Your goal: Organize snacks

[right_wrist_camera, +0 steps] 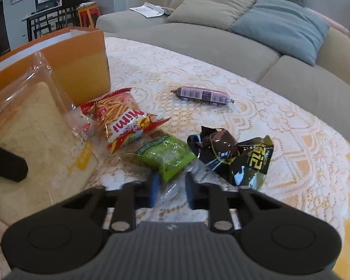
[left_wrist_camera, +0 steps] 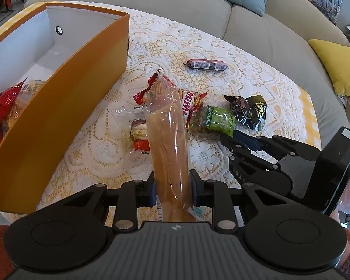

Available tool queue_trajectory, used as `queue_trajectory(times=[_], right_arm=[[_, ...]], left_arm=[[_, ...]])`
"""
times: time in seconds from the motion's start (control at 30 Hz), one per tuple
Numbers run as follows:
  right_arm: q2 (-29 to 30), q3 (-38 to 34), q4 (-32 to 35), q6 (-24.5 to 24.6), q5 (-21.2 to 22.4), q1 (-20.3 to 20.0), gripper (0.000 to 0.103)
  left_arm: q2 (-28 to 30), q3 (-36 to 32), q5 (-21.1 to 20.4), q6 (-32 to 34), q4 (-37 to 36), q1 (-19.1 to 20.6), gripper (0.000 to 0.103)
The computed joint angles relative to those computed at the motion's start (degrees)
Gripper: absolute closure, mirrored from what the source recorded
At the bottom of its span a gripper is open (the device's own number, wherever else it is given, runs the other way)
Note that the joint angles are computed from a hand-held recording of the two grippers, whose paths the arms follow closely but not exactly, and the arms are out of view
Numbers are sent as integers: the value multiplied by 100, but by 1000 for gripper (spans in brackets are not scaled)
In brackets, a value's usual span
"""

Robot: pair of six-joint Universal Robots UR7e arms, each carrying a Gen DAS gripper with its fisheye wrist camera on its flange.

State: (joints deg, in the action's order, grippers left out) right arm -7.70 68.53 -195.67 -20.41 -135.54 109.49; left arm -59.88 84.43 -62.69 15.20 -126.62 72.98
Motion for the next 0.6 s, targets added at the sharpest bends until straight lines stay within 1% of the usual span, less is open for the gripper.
queue_trajectory(times=[0.07,0.13,0.4,0.6], right_arm=[[-25,40,-26,100,-18,23,91],[-56,93,-90,141,-33,53,97],[-275,472,-183,523,-49,275,100],[-432,757,-390,579,-103,521,103]], left_arm=[[-24,19,-5,-5,-2,-5,74],[-66,57,-14,11,-20,-10,74],[-279,275,-5,81,-136,-65,74],[-478,478,35,127,-231,-138,75]])
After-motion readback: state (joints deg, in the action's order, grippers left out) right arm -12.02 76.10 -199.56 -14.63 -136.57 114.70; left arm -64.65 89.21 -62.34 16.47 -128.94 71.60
